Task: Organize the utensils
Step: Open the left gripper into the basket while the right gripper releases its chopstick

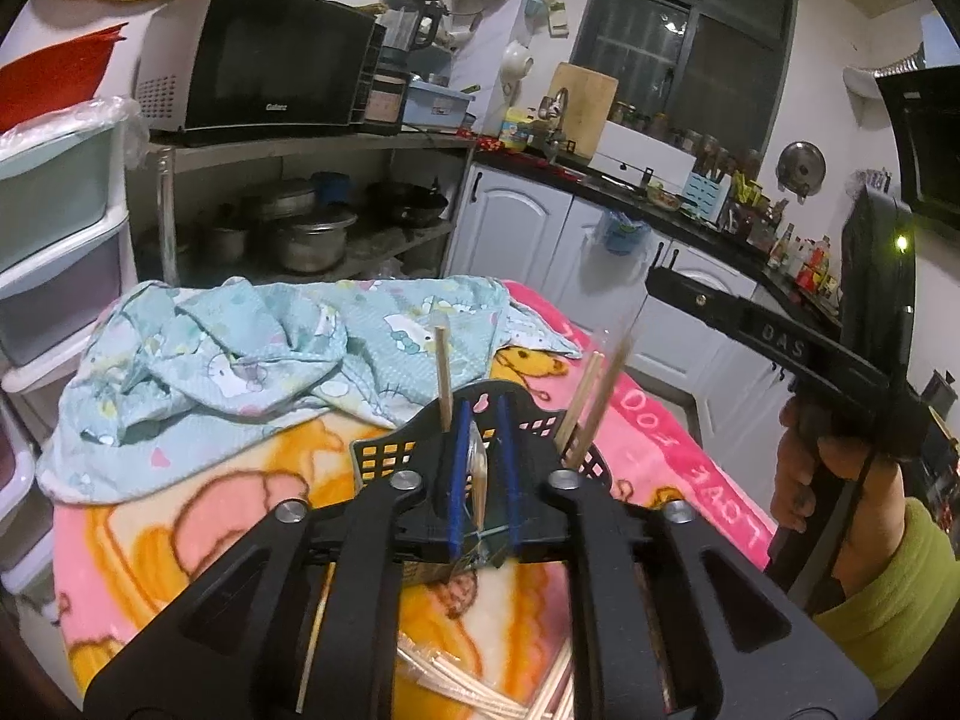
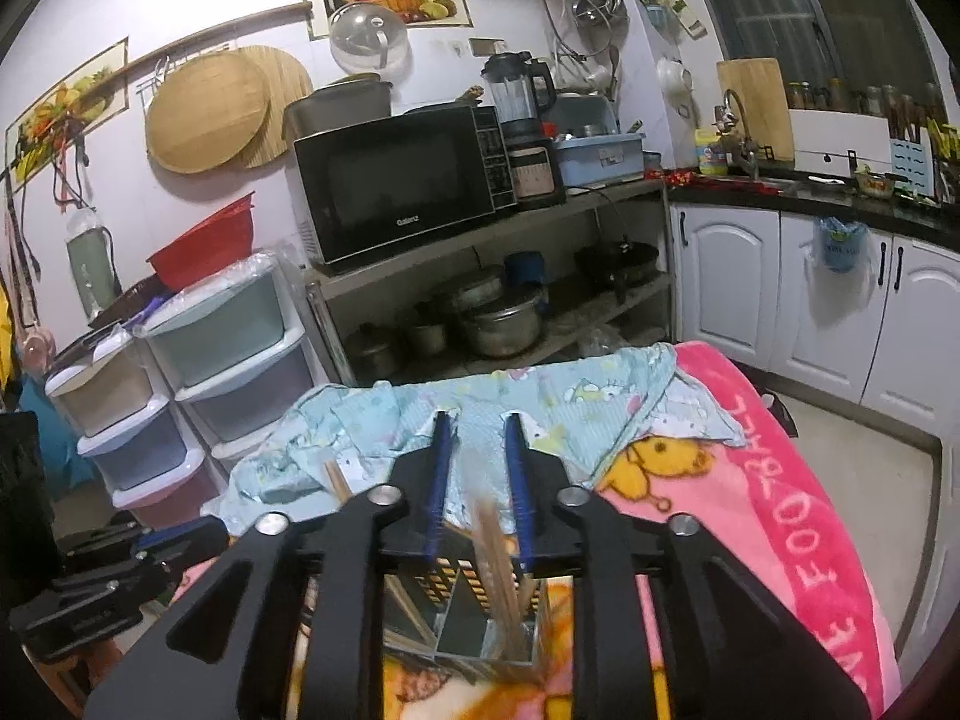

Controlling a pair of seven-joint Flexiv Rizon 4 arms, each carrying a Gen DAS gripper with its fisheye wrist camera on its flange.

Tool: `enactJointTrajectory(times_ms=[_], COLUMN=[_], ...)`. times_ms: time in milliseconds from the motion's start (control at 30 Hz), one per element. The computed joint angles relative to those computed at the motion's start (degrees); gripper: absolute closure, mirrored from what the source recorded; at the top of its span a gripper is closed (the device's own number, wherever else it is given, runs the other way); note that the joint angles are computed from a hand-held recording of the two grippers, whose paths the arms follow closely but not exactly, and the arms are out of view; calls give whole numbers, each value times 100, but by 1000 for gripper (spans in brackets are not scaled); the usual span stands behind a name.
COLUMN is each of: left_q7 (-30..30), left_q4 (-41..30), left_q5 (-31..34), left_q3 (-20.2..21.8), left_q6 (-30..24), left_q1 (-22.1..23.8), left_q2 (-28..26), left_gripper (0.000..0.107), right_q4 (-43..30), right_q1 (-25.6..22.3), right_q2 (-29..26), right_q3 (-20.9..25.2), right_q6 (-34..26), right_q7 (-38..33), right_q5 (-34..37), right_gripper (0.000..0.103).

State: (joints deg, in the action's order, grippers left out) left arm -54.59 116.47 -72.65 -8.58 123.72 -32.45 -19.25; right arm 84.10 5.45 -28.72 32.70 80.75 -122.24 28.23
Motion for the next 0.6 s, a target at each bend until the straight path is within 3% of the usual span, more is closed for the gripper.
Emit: enactJointTrajectory(times_ms=[33,200,600], left_q7=[-24,-219,-394], left_q4=[12,128,310], left_q5=[-11,86,-95], left_q3=[0,-7,-149], left_q6=[25,181,882], left_q1=[-9,-12,-71], left_q2=[12,83,266], left_gripper=[85,67,16], right_q4=[47,183,425], right_q1=[-19,-172,-641], right_q2=[20,105,421], right_q3=[9,103,301], right_q6=[54,147,-1], right_q7=[-34,-163,-782], right_q5=[24,99,788], right_gripper=[75,64,51])
